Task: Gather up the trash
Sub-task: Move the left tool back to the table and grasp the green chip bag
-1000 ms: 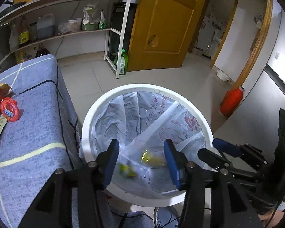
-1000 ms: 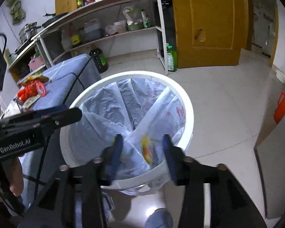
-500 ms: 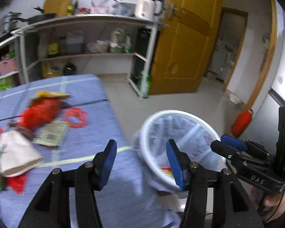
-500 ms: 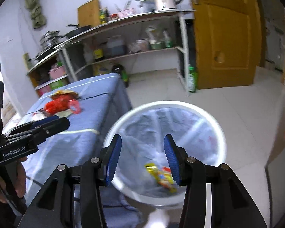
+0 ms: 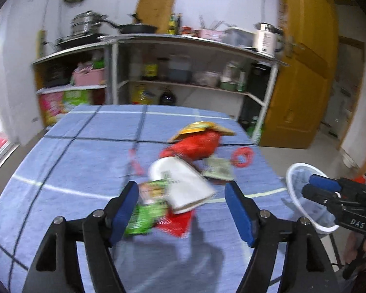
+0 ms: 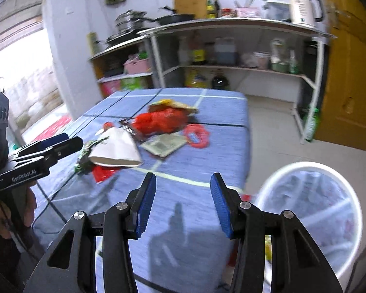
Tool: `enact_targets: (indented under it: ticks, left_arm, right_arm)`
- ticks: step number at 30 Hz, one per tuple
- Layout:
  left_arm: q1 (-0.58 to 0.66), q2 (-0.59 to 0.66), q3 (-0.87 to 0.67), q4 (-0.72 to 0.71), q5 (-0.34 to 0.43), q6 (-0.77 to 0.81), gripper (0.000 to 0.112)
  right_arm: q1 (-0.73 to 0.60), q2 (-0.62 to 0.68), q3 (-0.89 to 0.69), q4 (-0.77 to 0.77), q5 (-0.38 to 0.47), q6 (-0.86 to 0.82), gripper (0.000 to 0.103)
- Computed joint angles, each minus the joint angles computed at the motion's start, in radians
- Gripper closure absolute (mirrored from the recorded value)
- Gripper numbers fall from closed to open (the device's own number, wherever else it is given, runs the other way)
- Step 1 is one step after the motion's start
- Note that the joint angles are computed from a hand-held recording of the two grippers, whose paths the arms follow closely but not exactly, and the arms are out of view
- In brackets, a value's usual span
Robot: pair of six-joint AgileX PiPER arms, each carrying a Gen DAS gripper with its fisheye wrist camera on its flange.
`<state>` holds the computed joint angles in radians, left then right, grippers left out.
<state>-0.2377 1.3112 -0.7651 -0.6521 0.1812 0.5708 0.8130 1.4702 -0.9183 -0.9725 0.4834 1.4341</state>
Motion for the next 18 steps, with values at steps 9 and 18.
enact_targets:
  ticks: [9, 18]
  left_arm:
    - [0.142, 0.169, -0.066, -0.232, 0.115, 0.255, 0.032]
    - [0.177, 0.253, -0.102, -0.248, 0.175, 0.233, 0.032]
  right_arm:
    - [-0.037, 0.174, -0.179, 0.217, -0.081, -0.267, 0.056]
    - [-0.094, 0.273, -0.301, 0.565, -0.125, -0.620, 0.056]
